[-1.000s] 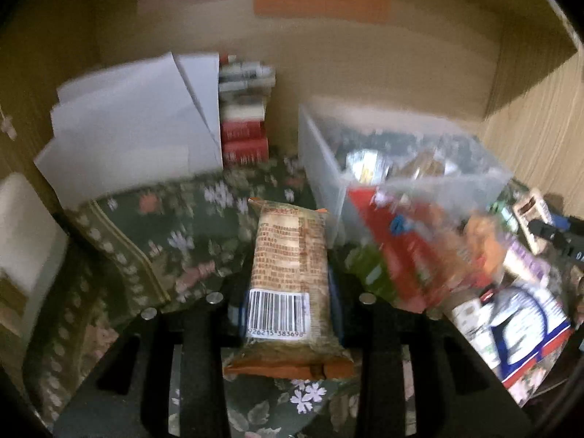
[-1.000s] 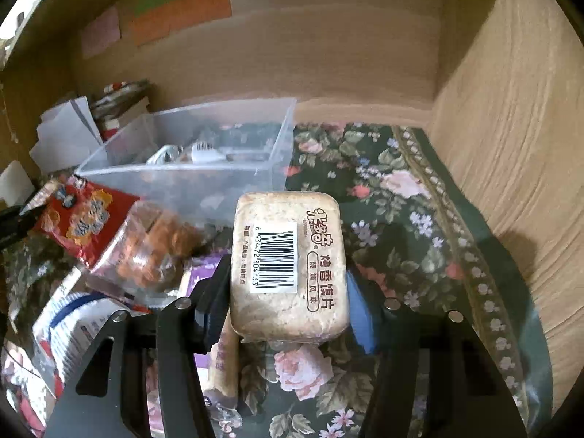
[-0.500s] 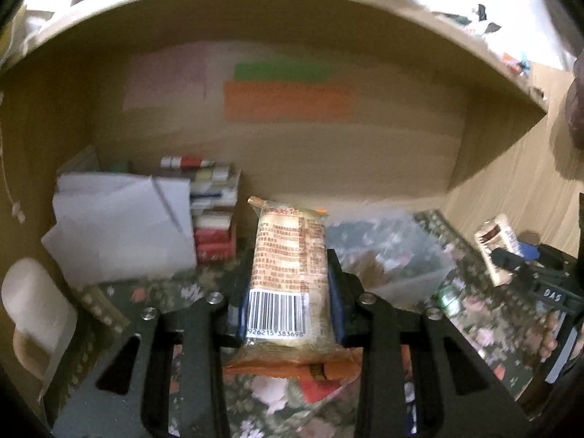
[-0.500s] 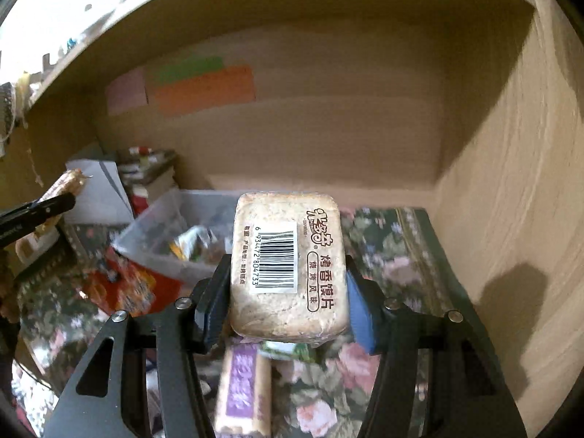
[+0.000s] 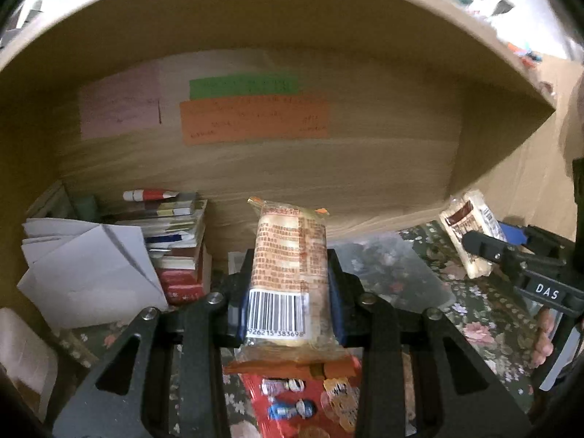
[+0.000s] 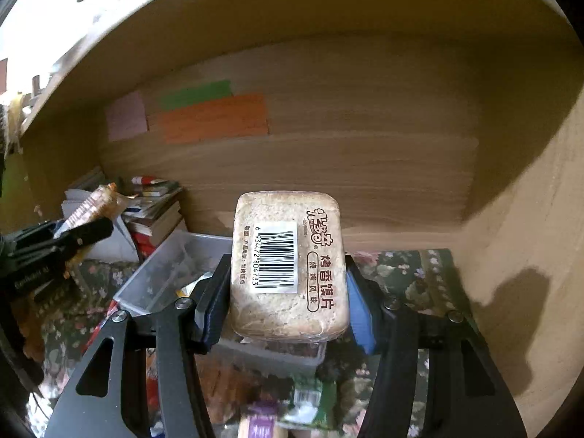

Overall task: Organize snacks
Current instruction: 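Lower both packs into the clear box and open both tools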

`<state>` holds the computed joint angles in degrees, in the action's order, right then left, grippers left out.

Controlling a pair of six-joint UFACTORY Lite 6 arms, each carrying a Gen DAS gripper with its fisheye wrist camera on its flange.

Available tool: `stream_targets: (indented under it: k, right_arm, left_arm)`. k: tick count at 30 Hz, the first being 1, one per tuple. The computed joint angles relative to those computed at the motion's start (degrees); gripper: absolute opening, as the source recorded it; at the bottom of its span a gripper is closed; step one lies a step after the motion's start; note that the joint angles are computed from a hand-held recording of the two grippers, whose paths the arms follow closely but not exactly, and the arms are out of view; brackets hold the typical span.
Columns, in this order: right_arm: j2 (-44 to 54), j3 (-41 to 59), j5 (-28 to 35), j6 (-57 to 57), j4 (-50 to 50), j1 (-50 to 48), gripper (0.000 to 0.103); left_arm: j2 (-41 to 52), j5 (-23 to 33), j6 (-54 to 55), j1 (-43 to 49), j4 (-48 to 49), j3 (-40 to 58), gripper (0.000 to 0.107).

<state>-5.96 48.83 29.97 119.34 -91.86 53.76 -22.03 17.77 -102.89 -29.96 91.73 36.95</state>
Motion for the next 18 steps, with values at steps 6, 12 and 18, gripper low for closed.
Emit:
stream_targets:
  k: [6,12,18]
  right_arm:
    - [7.9,5.4,-5.2,-1.8,0.8,-4.5,0.053]
    - [15.2,10.9,-6.5,-8.9,6.1,-5.6,0.053]
    - [21.0,15.7,-9.1,-17.4,12.7,-7.3,0.053]
  left_arm:
    - [11.2,-3.6,-6.1,3.9,7.0,6.4,0.034]
    - [20.5,-5.3,-0.6,5.4,2.7,12.5,0.034]
    - [27.3,-7.1,10.0,6.8,-7.3,17.5,0.034]
